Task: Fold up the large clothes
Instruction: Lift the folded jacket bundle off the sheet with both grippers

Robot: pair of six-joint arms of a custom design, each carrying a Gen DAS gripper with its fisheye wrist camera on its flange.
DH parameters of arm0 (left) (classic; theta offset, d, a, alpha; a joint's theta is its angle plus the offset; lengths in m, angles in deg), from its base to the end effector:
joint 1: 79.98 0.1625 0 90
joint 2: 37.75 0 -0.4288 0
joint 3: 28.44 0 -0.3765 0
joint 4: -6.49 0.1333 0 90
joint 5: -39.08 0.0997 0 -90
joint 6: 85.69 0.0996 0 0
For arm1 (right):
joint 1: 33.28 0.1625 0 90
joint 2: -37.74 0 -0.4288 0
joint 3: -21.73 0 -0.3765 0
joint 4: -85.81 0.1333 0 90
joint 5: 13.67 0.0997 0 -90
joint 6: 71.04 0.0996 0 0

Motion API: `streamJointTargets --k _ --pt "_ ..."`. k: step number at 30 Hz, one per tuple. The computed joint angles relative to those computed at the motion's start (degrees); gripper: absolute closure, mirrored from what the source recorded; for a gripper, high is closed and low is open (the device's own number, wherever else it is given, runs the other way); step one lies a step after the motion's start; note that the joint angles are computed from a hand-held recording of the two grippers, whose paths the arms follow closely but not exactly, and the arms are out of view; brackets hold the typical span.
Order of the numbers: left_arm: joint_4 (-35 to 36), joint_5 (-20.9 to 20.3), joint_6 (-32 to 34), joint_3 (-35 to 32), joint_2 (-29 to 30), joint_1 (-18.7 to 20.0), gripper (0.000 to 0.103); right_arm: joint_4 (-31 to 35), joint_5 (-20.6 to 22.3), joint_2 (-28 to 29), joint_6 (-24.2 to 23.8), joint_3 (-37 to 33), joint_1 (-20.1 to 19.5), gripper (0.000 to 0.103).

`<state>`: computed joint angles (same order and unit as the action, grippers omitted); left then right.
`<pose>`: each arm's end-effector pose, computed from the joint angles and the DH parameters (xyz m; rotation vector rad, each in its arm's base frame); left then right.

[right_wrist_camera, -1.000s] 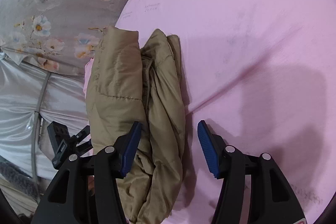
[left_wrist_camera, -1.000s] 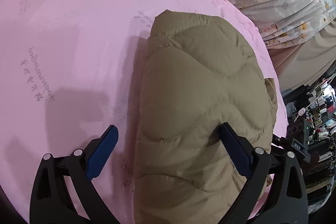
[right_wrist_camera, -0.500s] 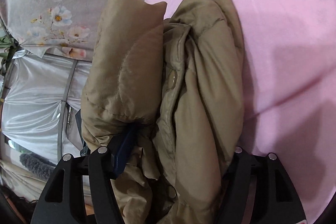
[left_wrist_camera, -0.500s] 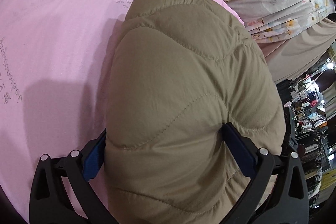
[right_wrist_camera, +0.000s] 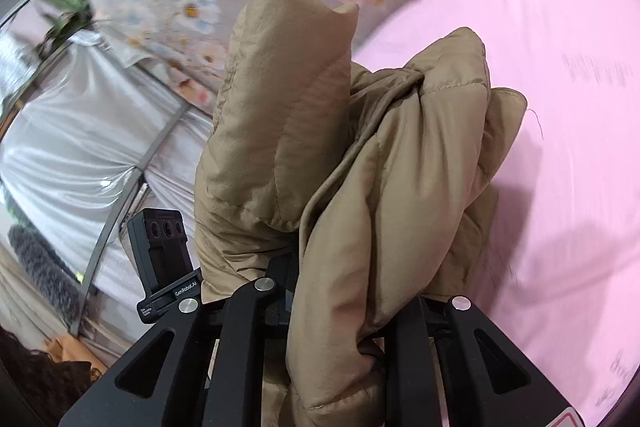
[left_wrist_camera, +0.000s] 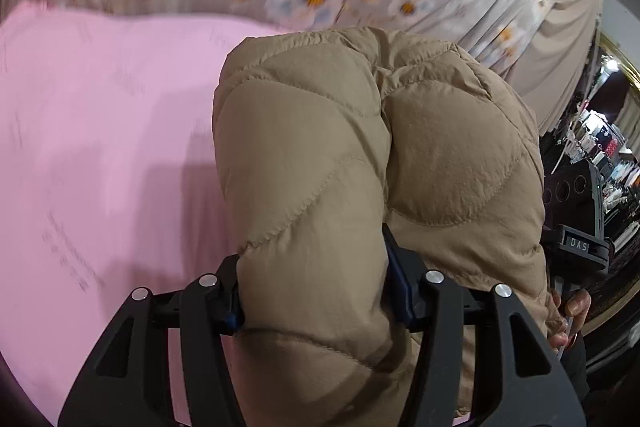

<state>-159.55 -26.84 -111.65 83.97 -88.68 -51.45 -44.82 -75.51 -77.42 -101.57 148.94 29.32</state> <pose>-0.4172 -0.4248 0.1017 0.8174 2.8144 -0.7023 0.0149 -0.3630 0.4426 -0.2548 2.7884 -0.9621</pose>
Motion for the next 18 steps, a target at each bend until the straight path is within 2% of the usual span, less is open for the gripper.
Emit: streamJointTargets --k 2,6,10,14,18 --pt "-1.6 0.9 1.8 -0.9 -0.7 -0.4 0.051 -1.8 0.2 0.5 0.6 -1.4 2.9 0.086" --pt "-3.6 3.4 6.5 -4.3 -1.7 -0.9 0.051 -7.3 -2.0 3.7 2.0 -4.9 10.2 0.086" --pt "-4.6 6.0 12.2 -8.2 -2.0 -0.4 0.051 -12.6 -4.8 9.4 3.3 -9.5 16.8 0.086" --pt "-5.5 8.4 16.2 -11.3 -1.3 1.0 0.051 -15.2 -6.3 15.5 4.0 -14.0 19.5 0.086" --pt "-7.0 8.8 19.3 -14.7 1.4 4.3 0.051 -18.6 -6.9 23.0 5.8 -17.8 20.9 0.086"
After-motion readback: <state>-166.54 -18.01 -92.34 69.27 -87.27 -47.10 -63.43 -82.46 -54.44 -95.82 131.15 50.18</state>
